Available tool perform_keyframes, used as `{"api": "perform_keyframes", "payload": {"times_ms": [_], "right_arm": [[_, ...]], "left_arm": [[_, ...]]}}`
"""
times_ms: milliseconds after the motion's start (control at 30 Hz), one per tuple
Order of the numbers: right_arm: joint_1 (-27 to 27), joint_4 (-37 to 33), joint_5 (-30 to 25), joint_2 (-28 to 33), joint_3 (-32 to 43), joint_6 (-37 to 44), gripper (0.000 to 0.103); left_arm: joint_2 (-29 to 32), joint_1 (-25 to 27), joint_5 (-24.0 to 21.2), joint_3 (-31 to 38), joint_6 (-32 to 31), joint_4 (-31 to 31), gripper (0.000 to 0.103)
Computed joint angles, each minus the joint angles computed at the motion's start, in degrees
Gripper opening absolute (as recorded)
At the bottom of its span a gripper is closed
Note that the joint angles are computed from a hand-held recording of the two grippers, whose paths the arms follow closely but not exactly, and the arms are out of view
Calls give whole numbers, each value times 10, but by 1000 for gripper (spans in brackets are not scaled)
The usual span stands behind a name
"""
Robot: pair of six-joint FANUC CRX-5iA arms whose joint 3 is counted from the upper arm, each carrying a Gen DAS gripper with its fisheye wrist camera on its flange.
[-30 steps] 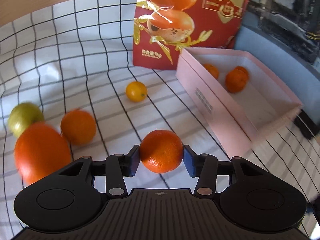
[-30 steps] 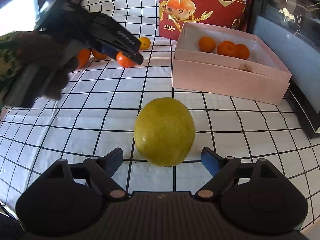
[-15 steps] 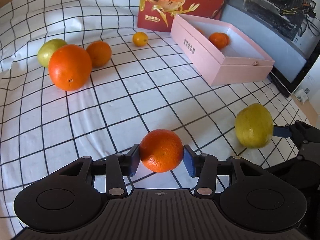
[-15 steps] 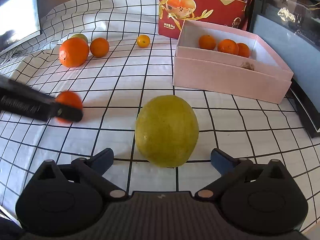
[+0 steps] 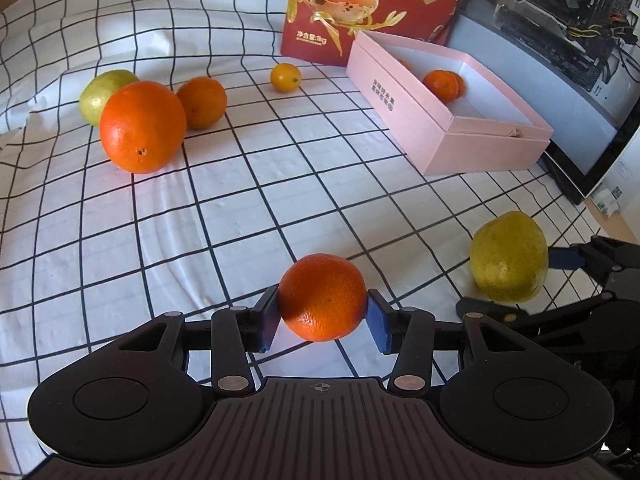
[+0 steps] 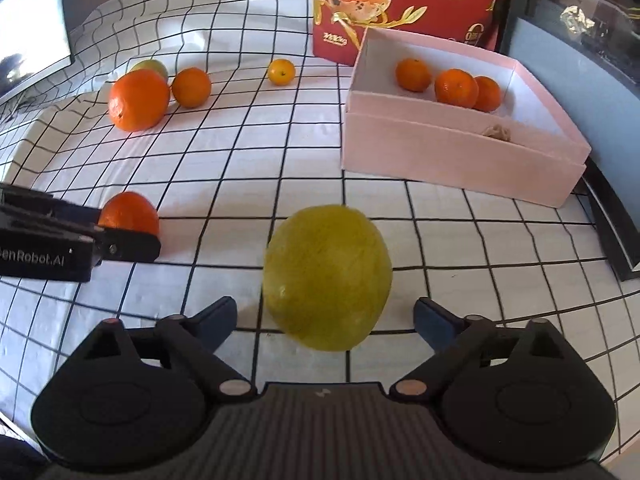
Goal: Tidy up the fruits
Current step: 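Hold the tangerine in the left tool and the pear in the right tool above the table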
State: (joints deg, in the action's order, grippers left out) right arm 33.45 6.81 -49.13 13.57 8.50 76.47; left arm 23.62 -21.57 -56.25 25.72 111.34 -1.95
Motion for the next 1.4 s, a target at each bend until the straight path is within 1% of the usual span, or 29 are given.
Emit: {"api": "perform_keyframes", "payload": {"times_ms": [167, 300, 500, 700, 867, 1167, 1267, 1400], "right_arm": [[-2, 29, 8, -2, -10, -29, 95], [-12, 10, 1, -4, -5, -27, 95], [-7, 34, 12, -19, -31, -45, 95], [-5, 33, 13, -24, -36, -51, 95], [1, 36, 23, -23, -35, -43, 94], [3, 18, 20, 0, 2, -20, 91], [1, 5, 10, 12, 19, -12, 87], [-2, -9, -4, 24, 37, -6, 71]], "left_arm": [[1, 1, -1, 1, 5, 3, 51], [1, 5, 0, -2, 4, 16, 51], [-3, 17, 9, -15, 4, 47, 51], [6, 9, -8, 6, 6, 27, 51], [9, 7, -13, 12, 8, 24, 51], [9, 10, -12, 10, -2, 29, 51], [10, 10, -13, 11, -2, 28, 51], [8, 11, -11, 8, -4, 28, 51]]}}
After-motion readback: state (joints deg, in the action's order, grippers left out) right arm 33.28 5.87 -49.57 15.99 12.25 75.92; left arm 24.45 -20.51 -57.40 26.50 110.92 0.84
